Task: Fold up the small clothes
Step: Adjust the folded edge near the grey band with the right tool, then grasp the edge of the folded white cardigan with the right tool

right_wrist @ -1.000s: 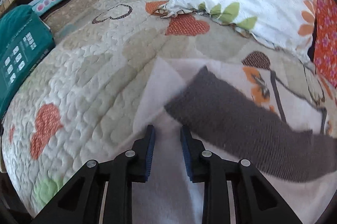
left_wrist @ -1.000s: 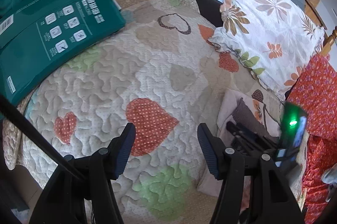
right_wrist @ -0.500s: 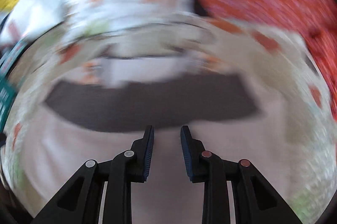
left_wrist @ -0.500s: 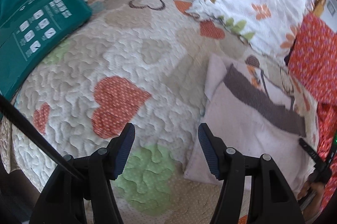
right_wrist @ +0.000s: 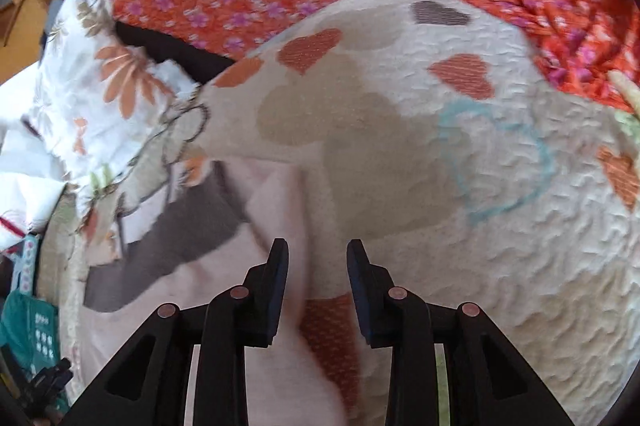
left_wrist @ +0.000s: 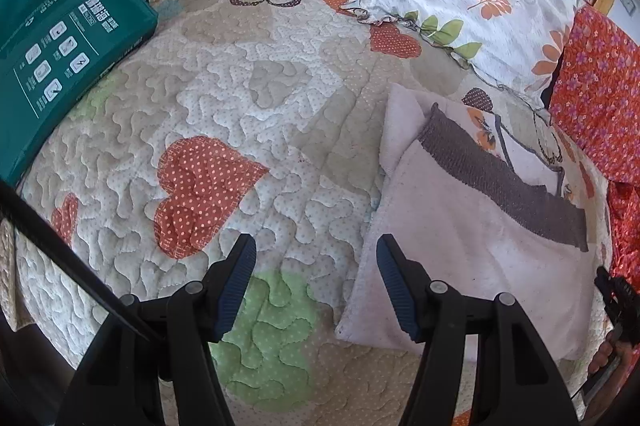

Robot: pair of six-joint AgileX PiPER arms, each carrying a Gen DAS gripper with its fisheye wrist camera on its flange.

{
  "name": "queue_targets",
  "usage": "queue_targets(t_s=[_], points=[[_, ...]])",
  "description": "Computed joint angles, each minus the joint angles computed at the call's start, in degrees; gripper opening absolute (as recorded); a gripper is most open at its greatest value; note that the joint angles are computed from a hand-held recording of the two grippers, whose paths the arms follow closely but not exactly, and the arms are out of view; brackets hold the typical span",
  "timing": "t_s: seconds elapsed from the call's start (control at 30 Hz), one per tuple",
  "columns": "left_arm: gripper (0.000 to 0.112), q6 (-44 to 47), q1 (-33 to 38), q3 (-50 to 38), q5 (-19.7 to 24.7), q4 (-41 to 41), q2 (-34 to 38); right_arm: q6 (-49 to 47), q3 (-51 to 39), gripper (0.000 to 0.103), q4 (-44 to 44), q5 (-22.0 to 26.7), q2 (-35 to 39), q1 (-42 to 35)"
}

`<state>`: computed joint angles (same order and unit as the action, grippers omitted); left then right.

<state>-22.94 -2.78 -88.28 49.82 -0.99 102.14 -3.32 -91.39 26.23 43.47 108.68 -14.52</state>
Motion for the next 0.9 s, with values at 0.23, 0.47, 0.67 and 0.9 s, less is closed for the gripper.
queue_targets(t_s=[0.23, 0.47, 0.67, 0.9], points=[[0.062, 1.22, 3.32, 0.23, 0.49, -3.27, -0.02, 16.54, -10.83, 0.033, -18.38, 4.54, 7.63, 7.19], [0.063, 0.88, 7.94, 1.02, -0.09, -5.79, -1.49, 10.12, -1.48, 0.044, -23.92, -2.5, -4.1, 23.24], [0.064, 1.49, 14.3, 4.19, -1.58, -9.93, -3.93, -5.11, 2.77, 0.06, -19.09, -3.47, -4.73, 41.43], [0.065, 3.96, 18.84, 5.73, -2.31, -14.36, -5.96, 15.67, -1.43, 0.061, -53.7, -4.55, 5.5, 61.51]])
